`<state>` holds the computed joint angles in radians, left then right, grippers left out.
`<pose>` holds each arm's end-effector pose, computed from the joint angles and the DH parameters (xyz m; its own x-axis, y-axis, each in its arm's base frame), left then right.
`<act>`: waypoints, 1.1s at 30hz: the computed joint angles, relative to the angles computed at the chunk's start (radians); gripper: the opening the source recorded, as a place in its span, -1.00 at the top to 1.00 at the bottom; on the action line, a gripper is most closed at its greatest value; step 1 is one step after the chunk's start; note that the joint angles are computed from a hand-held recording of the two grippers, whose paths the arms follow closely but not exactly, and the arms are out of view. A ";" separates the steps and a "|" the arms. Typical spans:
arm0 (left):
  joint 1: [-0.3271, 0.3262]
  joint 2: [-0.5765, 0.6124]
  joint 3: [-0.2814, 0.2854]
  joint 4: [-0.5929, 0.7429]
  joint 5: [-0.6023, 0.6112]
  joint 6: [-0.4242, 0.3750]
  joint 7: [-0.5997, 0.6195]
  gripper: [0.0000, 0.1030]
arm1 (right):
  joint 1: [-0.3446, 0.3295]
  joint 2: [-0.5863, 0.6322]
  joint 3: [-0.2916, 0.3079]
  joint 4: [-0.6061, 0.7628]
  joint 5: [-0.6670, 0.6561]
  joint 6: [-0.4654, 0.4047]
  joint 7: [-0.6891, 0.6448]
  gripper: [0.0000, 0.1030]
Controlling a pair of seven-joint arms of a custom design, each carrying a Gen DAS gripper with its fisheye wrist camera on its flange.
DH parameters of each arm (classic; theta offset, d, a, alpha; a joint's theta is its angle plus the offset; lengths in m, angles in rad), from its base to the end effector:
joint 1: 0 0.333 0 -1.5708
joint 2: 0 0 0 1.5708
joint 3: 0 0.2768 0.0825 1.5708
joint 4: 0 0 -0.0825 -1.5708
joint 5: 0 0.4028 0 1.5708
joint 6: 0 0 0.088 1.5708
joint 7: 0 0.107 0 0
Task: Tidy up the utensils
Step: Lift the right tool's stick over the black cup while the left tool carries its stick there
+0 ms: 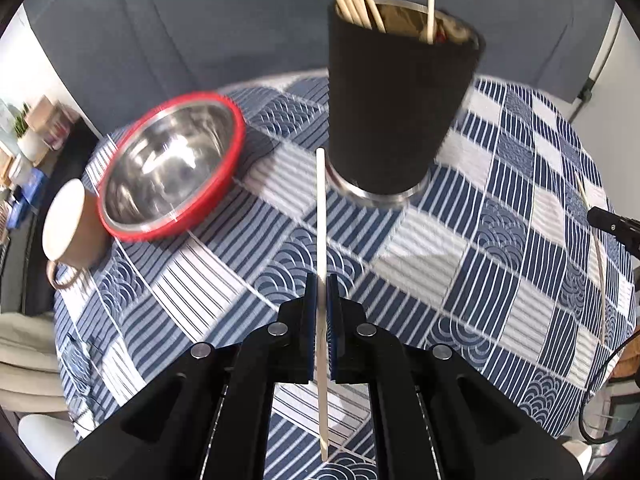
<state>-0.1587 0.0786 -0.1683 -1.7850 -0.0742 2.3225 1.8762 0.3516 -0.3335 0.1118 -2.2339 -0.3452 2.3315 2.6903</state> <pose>0.6061 -0.2042 0.5090 -0.5459 -0.8362 -0.0525 -0.7362 0.5087 -0.4463 0.4667 0.2305 0.5088 -0.4035 -0.8976 -0.1775 -0.7610 0.4369 -0.4795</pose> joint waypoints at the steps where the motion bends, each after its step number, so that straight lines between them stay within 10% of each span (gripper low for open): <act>1: -0.001 0.003 0.000 0.011 0.005 0.005 -0.003 0.91 | -0.003 -0.001 0.000 0.010 -0.008 0.003 -0.002 0.91; 25: -0.051 0.215 0.008 0.513 -0.001 0.012 -0.029 0.91 | -0.053 0.220 0.013 0.462 -0.241 0.052 -0.055 0.91; 33: -0.101 0.389 0.011 0.802 0.009 -0.061 -0.032 0.91 | -0.048 0.338 -0.015 0.583 -0.283 0.253 -0.029 0.91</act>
<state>-0.2599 0.4674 -0.1578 -0.9831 -0.0655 2.2619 1.8444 0.3031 0.0048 0.0965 -1.6511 -0.6283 2.5848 2.6612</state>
